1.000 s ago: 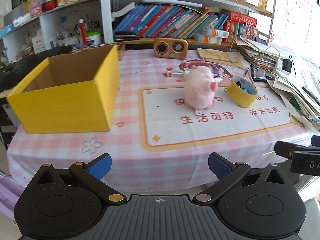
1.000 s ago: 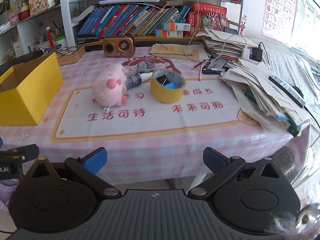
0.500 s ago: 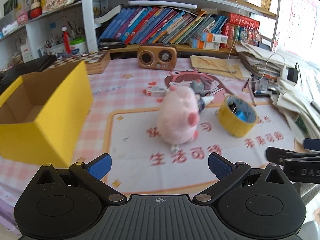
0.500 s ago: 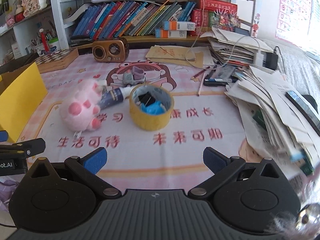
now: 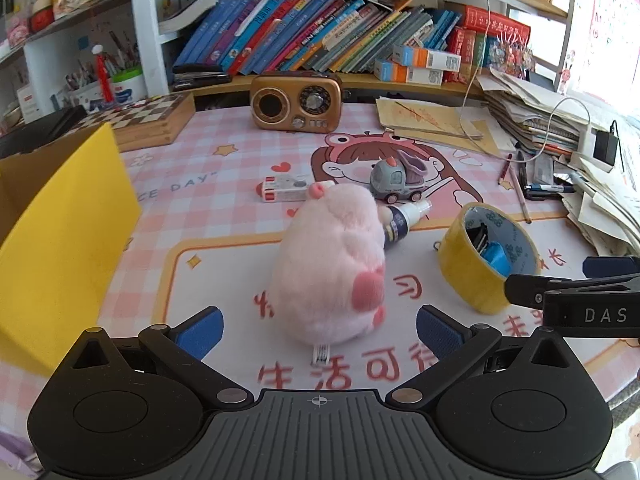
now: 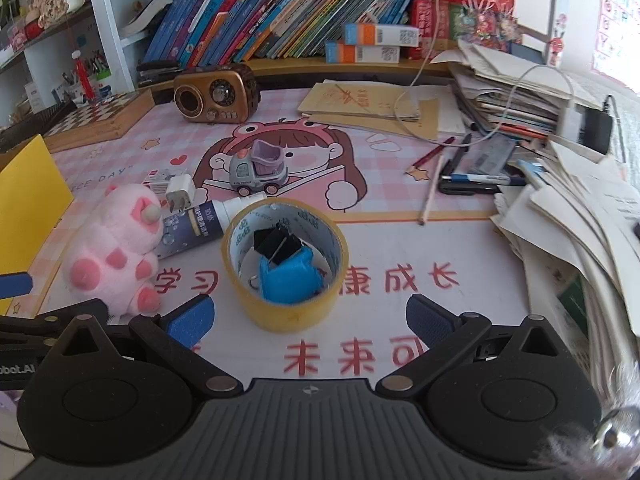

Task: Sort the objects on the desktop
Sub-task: 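Move both tools toward the pink plush pig and the yellow tape roll, then grasp the pink plush pig with the left tool while the right tool grasps the tape roll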

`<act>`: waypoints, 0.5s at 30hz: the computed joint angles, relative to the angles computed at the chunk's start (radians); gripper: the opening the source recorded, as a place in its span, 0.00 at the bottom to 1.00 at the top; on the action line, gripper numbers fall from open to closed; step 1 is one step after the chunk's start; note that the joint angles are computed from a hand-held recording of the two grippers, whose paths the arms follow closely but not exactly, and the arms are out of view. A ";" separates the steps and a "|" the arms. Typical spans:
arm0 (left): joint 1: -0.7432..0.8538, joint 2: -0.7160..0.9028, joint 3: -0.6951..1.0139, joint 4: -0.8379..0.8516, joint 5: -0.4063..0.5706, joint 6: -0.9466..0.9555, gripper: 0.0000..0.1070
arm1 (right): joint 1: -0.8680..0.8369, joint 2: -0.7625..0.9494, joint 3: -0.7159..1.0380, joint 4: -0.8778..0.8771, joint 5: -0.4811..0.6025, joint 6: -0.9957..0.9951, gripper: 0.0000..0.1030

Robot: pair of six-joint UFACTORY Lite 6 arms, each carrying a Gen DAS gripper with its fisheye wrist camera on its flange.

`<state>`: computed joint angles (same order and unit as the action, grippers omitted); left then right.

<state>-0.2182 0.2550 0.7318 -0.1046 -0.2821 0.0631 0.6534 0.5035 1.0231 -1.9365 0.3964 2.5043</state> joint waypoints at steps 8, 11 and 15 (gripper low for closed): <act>-0.009 0.156 0.161 -0.059 0.029 0.062 0.95 | -0.087 0.125 0.150 -0.035 -0.106 -0.036 1.00; 0.000 0.197 0.205 -0.022 0.047 0.031 0.90 | -0.102 0.163 0.201 -0.013 -0.132 -0.081 1.00; 0.011 0.242 0.246 0.074 0.067 -0.061 0.81 | -0.117 0.204 0.254 0.007 -0.169 -0.115 0.99</act>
<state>-0.2075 0.4972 0.9781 -0.0304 -0.2153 0.0023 0.5364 0.7072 1.2768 -1.9298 0.2277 2.3888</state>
